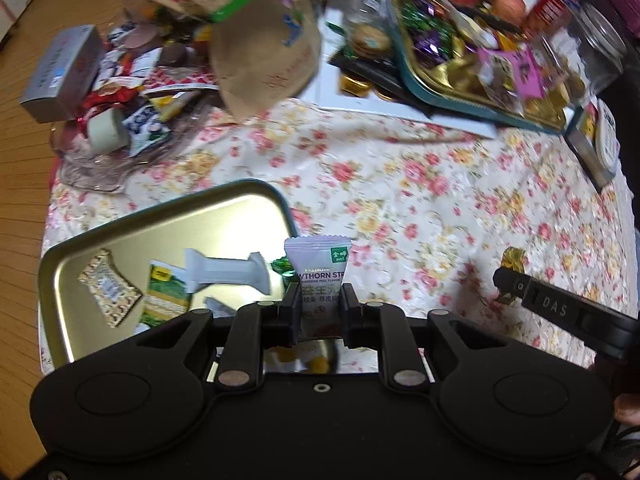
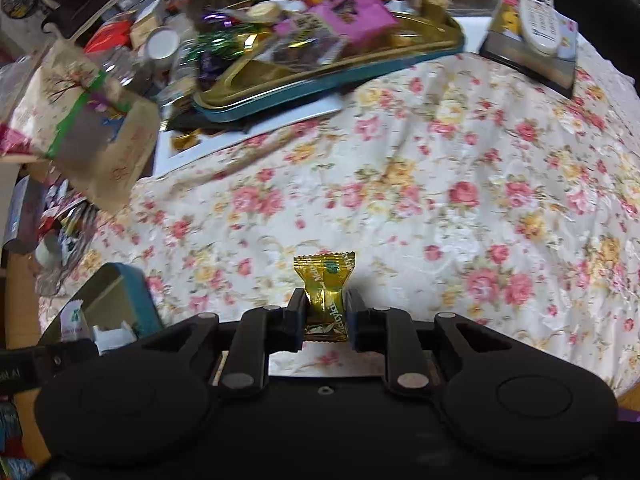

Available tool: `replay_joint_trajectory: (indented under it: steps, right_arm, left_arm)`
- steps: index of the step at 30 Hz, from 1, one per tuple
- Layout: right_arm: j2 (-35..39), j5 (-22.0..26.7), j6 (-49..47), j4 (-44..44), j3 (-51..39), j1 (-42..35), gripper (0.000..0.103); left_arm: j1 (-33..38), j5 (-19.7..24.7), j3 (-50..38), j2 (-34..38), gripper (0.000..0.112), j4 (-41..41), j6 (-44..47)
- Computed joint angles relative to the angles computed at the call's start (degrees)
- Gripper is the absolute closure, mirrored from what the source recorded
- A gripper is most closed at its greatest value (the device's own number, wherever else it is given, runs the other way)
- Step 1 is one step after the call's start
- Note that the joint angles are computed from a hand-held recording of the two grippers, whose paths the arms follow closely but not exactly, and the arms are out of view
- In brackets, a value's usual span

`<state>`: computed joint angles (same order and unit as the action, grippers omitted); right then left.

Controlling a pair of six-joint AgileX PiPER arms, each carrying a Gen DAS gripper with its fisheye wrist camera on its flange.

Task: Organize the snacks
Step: 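Carry the hawthorn stick packet and gold candy over the gold tray, then open the left gripper to drop the hawthorn stick packet onto the tray, then open the right gripper to drop the gold candy onto the tray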

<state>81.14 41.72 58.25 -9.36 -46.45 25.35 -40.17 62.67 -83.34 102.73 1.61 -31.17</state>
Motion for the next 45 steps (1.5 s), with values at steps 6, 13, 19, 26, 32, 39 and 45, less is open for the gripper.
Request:
replay_joint_trajectory:
  steps: [6, 13, 19, 26, 32, 39, 45]
  right_arm:
    - [2.83, 0.40, 2.02, -1.59, -5.62, 7.57, 0.081]
    - [6.14, -0.33, 1.69, -1.51, -10.82, 13.98, 0.081]
    - [7.65, -0.68, 0.79, -0.03, -13.16, 17.06, 0.081]
    - [9.72, -1.23, 0.08, 0.92, -15.71, 19.83, 0.081]
    - [11.40, -2.17, -1.75, 2.59, -17.25, 21.55, 0.081]
    - [13.26, -3.72, -4.88, 4.61, -19.01, 23.27, 0.080]
    - [13.53, -6.84, -5.90, 7.02, -18.96, 23.73, 0.074]
  left_arm:
    - [5.39, -1.59, 5.86, -3.42, 0.086, 0.99, -0.61]
    - [11.07, -2.59, 11.46, -6.84, 0.086, 2.82, -1.08]
    - [15.28, -3.08, 12.86, -8.41, 0.085, 2.05, -1.29]
    - [17.82, -3.35, 13.47, -8.67, 0.084, 0.10, -0.37]
    - [17.47, -3.06, 13.71, -8.28, 0.084, 0.91, -0.95]
    - [15.81, -2.67, 13.94, -7.67, 0.084, 2.51, -1.11]
    - [15.05, -2.14, 13.47, -7.05, 0.084, 2.89, -1.06]
